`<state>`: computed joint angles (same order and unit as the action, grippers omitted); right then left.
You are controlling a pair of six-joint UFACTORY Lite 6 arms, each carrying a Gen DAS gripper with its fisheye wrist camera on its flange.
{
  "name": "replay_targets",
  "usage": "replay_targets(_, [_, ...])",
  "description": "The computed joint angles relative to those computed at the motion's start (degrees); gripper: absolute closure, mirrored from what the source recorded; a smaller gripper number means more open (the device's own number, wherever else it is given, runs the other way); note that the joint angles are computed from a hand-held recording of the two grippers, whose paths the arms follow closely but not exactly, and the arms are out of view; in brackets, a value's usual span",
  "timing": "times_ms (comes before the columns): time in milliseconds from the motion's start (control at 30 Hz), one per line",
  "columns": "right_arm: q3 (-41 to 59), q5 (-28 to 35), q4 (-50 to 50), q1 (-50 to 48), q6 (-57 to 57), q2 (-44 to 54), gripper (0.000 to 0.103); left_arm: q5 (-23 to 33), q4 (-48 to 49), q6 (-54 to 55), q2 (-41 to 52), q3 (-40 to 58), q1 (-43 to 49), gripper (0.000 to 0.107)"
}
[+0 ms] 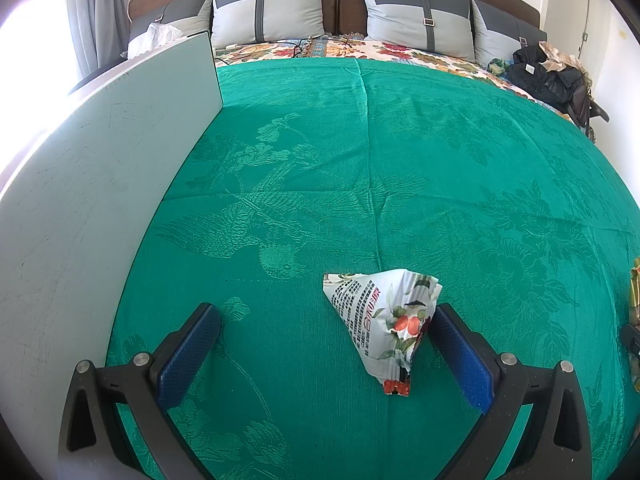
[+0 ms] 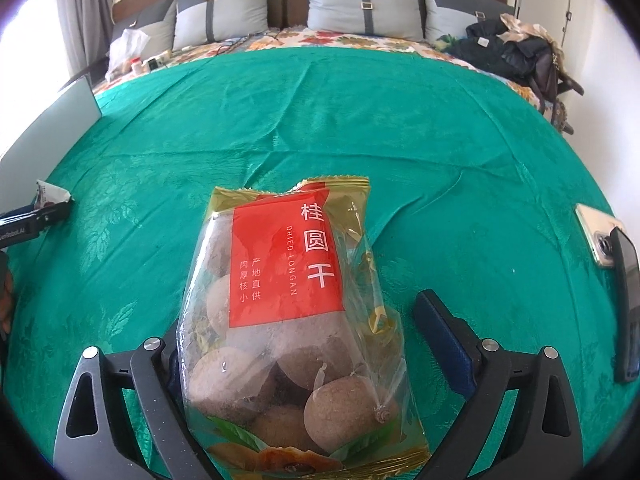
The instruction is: Organize snacks
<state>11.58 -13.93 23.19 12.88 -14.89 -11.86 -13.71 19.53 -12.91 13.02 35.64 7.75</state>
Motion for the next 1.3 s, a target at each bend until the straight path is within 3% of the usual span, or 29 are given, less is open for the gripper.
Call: replay_targets(1300, [-0.14, 0.31, -0.54, -0.41, 0.21, -0.37, 0.005, -0.09, -0.14, 0.25, 0.16, 0.13, 0.08, 0.004])
